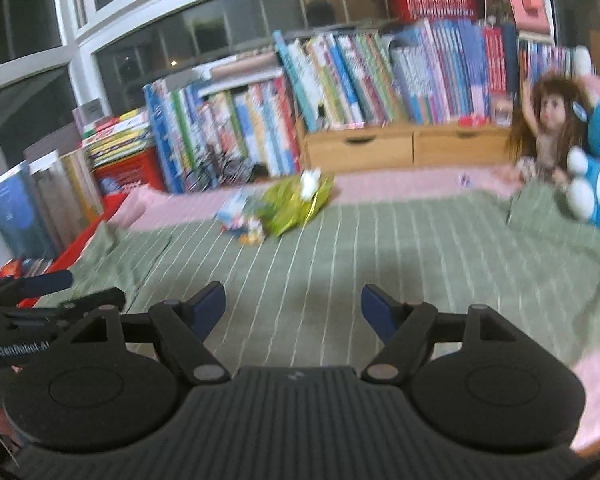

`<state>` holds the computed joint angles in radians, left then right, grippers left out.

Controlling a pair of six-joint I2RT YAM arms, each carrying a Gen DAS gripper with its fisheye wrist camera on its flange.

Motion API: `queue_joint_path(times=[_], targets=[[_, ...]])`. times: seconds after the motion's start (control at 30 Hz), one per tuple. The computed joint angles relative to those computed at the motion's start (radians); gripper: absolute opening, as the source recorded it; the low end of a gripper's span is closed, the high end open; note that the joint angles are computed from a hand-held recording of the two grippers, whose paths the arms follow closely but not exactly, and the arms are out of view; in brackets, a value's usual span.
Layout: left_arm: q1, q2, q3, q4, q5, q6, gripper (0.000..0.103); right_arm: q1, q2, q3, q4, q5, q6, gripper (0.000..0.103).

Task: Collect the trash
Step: 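Move both open tools back up to the remaining snacks on the blanket, then grasp the clear plastic bag with the left tool while the right grasps the white tissue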

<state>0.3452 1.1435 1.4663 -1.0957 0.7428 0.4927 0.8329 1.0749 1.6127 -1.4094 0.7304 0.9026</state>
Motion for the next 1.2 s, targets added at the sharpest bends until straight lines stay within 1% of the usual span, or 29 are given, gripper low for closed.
queue_joint_path(times=[0.03, 0.13, 0.17, 0.23, 0.3, 0.43, 0.47, 0.57, 0.67, 0.77, 0.87, 0.93, 1.03, 1.13, 1.2], targets=[[-0.038, 0.033, 0.016, 0.043, -0.030, -0.048, 0.093, -0.081, 0.000, -0.004, 0.059, -0.048, -0.086, 0.083], [-0.141, 0.145, 0.080, 0.137, -0.126, -0.156, 0.093, -0.269, 0.029, -0.005, 0.181, -0.162, -0.249, 0.083], [-0.174, 0.181, 0.100, 0.165, -0.158, -0.184, 0.093, -0.339, 0.047, -0.003, 0.221, -0.215, -0.299, 0.083], [-0.228, 0.244, 0.128, 0.214, -0.210, -0.224, 0.093, -0.436, 0.086, 0.003, 0.269, -0.297, -0.357, 0.083], [-0.281, 0.312, 0.151, 0.274, -0.261, -0.263, 0.092, -0.512, 0.132, 0.009, 0.311, -0.350, -0.397, 0.079], [-0.372, 0.459, 0.218, 0.344, -0.345, -0.322, 0.089, -0.634, 0.275, 0.072, 0.368, -0.448, -0.469, 0.066], [-0.388, 0.510, 0.258, 0.346, -0.357, -0.342, 0.086, -0.649, 0.307, 0.087, 0.378, -0.460, -0.478, 0.060], [-0.418, 0.666, 0.396, 0.337, -0.373, -0.394, 0.081, -0.703, 0.416, 0.144, 0.420, -0.522, -0.504, 0.050], [-0.436, 0.814, 0.547, 0.310, -0.386, -0.445, 0.075, -0.739, 0.518, 0.192, 0.468, -0.567, -0.518, 0.045], [-0.447, 0.944, 0.691, 0.256, -0.387, -0.468, 0.074, -0.764, 0.611, 0.243, 0.506, -0.599, -0.528, 0.043], [-0.456, 1.020, 0.771, 0.225, -0.377, -0.474, 0.074, -0.779, 0.696, 0.295, 0.530, -0.625, -0.535, 0.043], [-0.460, 1.060, 0.809, 0.214, -0.359, -0.475, 0.074, -0.783, 0.742, 0.319, 0.541, -0.633, -0.547, 0.043], [-0.467, 1.083, 0.823, 0.203, -0.356, -0.478, 0.075, -0.784, 0.797, 0.343, 0.553, -0.628, -0.567, 0.043], [-0.470, 1.088, 0.811, 0.213, -0.347, -0.474, 0.075, -0.785, 0.838, 0.355, 0.565, -0.628, -0.567, 0.043], [-0.475, 1.080, 0.788, 0.233, -0.367, -0.469, 0.075, -0.786, 0.856, 0.356, 0.573, -0.623, -0.560, 0.043]])
